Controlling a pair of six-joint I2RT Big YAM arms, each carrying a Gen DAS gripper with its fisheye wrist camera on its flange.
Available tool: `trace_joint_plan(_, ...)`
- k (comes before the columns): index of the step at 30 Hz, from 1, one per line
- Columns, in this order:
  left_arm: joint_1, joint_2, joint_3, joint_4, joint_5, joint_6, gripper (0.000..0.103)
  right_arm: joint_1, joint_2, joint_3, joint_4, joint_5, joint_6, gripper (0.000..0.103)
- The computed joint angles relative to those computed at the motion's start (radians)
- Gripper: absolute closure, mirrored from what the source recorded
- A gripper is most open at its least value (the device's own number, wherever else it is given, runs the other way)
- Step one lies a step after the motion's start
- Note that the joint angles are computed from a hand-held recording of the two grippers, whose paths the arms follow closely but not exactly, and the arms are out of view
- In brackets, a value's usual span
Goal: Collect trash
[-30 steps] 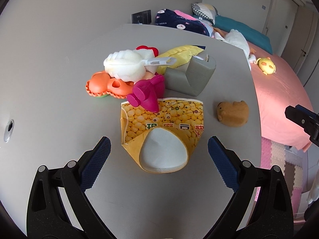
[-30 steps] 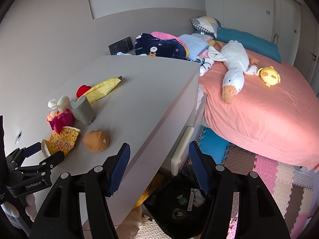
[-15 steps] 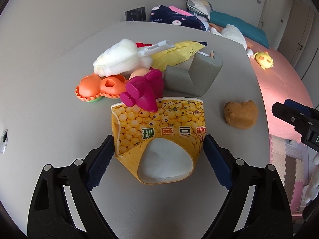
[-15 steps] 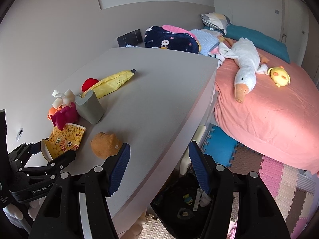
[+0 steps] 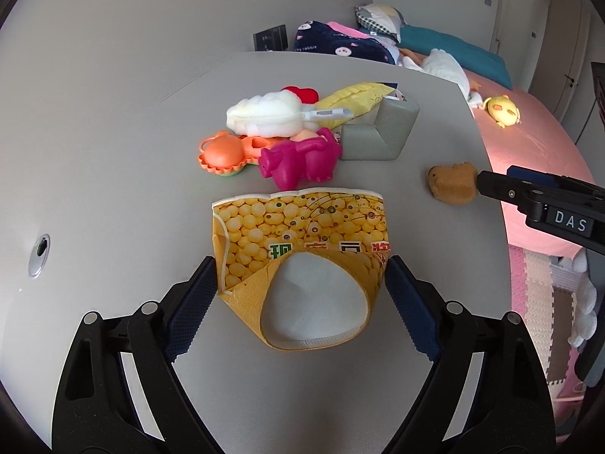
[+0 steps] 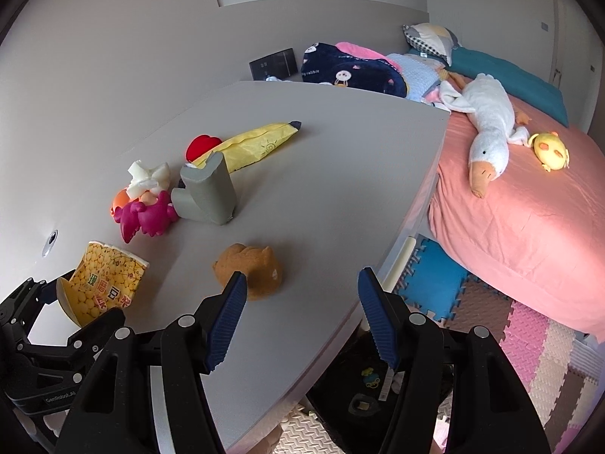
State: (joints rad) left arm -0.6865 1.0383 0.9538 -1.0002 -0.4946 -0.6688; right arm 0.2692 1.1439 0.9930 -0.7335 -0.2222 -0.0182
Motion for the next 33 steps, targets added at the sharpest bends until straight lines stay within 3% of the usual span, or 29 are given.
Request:
trace_joint_plan(5, 0.003, -0.061, -0.023, -0.04, -0.033, -0.027, 0.017, 0.037, 0.018, 0.004, 0.008, 0.006, 0.009, 0.041)
trace_joint_plan(15, 0.045, -0.117, -0.041, -0.052, -0.035, -0.033, 0.017, 0.093, 0.051, 0.006, 0.025, 0.042, 0.02, 0.041)
trace_joint_plan(18, 0.048, -0.118, -0.043, -0.051, -0.033, -0.033, 0.017, 0.106, 0.045, 0.003, 0.024, 0.063, 0.016, 0.054)
trace_joint_plan(33, -0.024, -0.102, -0.014, -0.059, -0.07, -0.049, 0.017, 0.064, -0.066, -0.023, -0.009, 0.042, -0.019, 0.054)
